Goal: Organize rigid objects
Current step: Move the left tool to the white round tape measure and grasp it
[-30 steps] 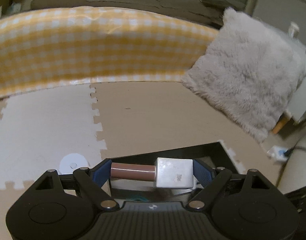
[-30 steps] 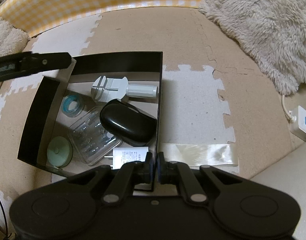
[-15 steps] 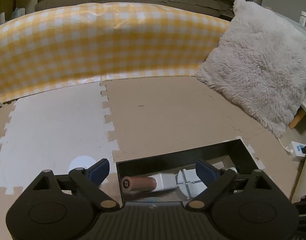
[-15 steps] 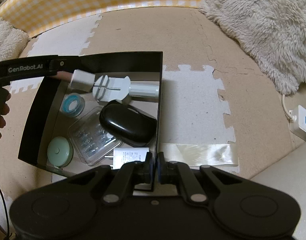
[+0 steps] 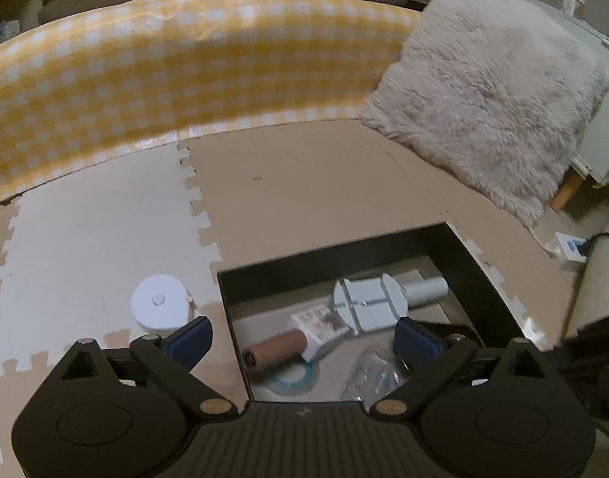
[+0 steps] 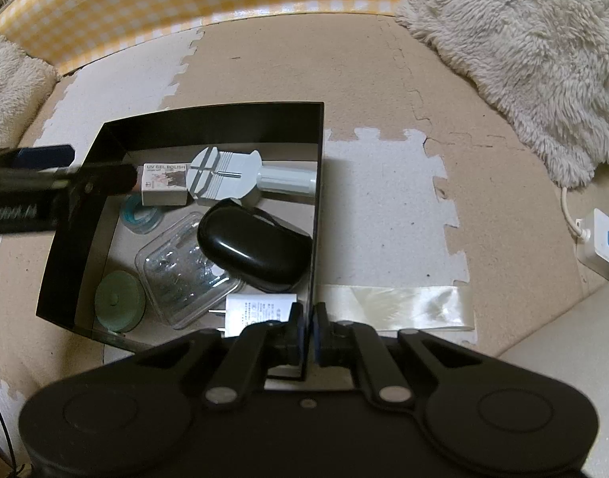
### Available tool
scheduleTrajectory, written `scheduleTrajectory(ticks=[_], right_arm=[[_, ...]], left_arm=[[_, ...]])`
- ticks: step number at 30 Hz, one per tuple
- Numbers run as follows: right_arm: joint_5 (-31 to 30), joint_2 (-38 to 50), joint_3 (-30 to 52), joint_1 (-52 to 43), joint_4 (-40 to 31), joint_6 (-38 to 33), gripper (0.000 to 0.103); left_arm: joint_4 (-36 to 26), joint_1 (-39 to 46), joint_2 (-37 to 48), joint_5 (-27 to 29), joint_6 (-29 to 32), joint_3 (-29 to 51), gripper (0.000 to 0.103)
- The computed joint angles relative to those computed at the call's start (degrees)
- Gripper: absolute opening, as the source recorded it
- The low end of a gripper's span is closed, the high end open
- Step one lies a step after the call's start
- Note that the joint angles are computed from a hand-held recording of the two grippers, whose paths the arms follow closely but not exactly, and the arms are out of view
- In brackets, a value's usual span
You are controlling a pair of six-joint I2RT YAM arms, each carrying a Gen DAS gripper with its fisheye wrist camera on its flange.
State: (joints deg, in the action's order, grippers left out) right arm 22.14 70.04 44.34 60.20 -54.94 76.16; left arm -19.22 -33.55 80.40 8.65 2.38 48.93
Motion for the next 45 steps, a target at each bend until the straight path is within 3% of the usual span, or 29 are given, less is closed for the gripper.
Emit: scheduleTrajectory(ticks=[23, 37, 45], right_arm=[[0.0, -0.1, 0.0, 0.0, 0.1, 0.0, 0.005], [0.1, 0.1, -0.1, 0.4, 0.1, 0.3, 0.005], [0.1, 0.1, 0.0, 0.3, 0.1, 0.2, 0.005]], left_arm=[[-2.9, 2.7, -6.9, 3.1, 3.7, -4.2, 0.103], [6.5, 16.1, -3.1, 7.5, 5.8, -5.7, 0.103], [16.8, 21.8, 3.1, 10.4, 11.7, -9.8, 0.103]])
